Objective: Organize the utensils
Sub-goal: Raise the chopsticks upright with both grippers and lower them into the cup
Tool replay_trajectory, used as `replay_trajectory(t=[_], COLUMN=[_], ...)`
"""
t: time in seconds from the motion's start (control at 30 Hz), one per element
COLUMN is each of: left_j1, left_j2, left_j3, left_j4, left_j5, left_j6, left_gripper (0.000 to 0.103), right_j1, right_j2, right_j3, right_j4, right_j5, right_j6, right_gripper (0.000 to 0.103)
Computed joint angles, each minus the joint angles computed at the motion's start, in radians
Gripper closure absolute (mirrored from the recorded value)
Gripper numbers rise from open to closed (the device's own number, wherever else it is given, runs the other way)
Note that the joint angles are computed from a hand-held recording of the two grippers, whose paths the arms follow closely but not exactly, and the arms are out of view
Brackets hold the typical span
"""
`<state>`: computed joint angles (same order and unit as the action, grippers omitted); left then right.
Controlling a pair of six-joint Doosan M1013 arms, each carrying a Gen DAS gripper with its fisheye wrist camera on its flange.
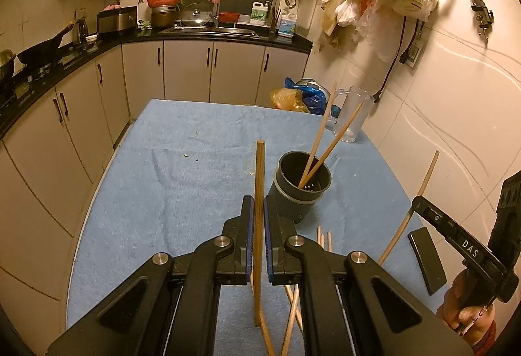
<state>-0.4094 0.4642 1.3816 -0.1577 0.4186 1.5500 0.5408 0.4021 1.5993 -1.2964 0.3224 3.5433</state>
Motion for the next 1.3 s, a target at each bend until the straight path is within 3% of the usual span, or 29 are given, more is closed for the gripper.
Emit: replay_trajectory(t=[0.3, 1.3], left_j1=[-0.002, -0.015], left_j2=[-0.005, -0.002], left_j3=[-0.007, -0.105], left_j4=[0.002, -0.011], left_j5=[-0.002, -0.003], left_j6=[0.002, 0.053], left_gripper=[0.098, 0.098], right_j1=[-0.005, -0.03], right_j2=[-0.013, -0.003], right_j3=[0.004, -0.069], right_j4=[-0.071, -0.118], right_j5=[0.003, 0.01], right_j6=[0.081, 0.12], right_gripper=[0.096, 0.096])
